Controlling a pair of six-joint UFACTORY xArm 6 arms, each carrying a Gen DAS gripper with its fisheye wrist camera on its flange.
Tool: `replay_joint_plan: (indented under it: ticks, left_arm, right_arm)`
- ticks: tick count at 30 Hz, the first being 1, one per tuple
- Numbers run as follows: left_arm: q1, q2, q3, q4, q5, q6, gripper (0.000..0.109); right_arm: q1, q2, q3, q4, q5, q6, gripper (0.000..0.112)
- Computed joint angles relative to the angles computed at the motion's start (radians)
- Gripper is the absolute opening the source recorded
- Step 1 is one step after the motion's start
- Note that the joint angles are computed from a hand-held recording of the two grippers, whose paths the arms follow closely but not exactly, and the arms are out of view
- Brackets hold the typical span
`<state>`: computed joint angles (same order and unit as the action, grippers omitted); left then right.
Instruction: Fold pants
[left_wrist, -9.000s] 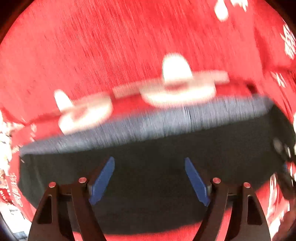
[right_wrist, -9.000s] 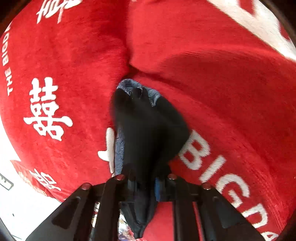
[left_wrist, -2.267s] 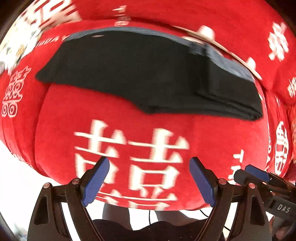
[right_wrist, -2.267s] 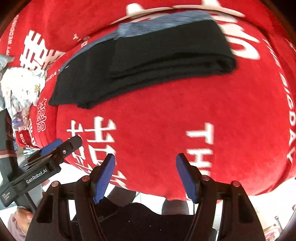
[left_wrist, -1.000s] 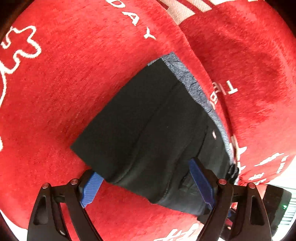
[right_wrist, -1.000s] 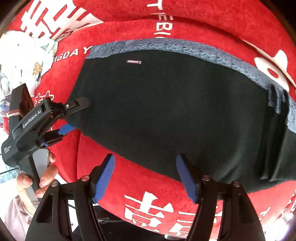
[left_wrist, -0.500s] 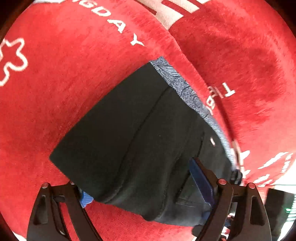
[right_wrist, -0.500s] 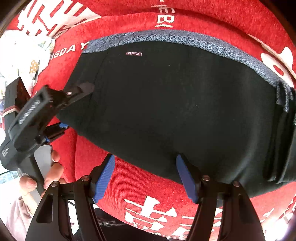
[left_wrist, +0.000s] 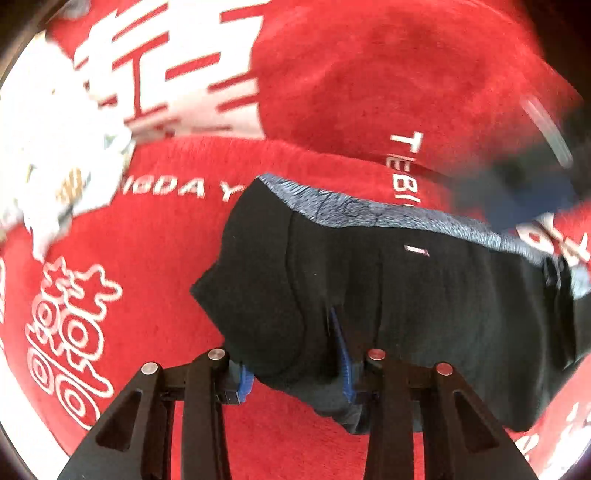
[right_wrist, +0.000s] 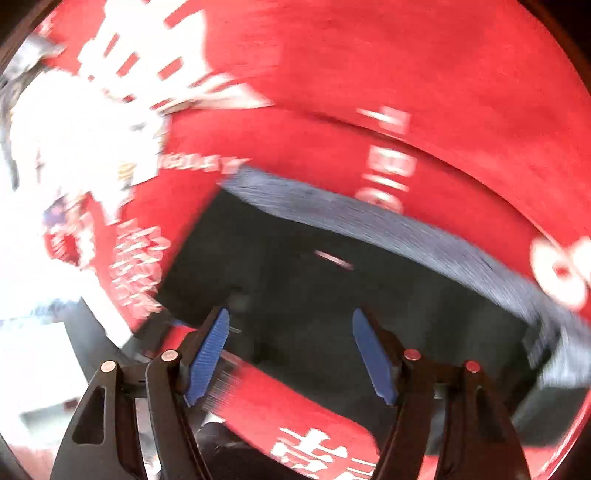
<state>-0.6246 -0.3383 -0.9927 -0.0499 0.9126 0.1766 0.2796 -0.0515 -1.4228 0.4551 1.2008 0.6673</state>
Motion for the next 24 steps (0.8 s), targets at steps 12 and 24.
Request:
replay_joint_plan:
  ticks: [12, 24]
  left_arm:
    - [-0.01, -0.036, 0.051, 0.017, -0.066, 0.083, 0.037]
    - [-0.149, -0.113, -0.037, 0.03, -0.028, 0.047, 0.037]
  right_arm:
    - [-0.019, 0.468, -0.452, 0.237, 0.284, -0.186, 0.078]
    - [-0.041, -0.09, 0.197, 0.384, -0.141, -0.243, 0.017]
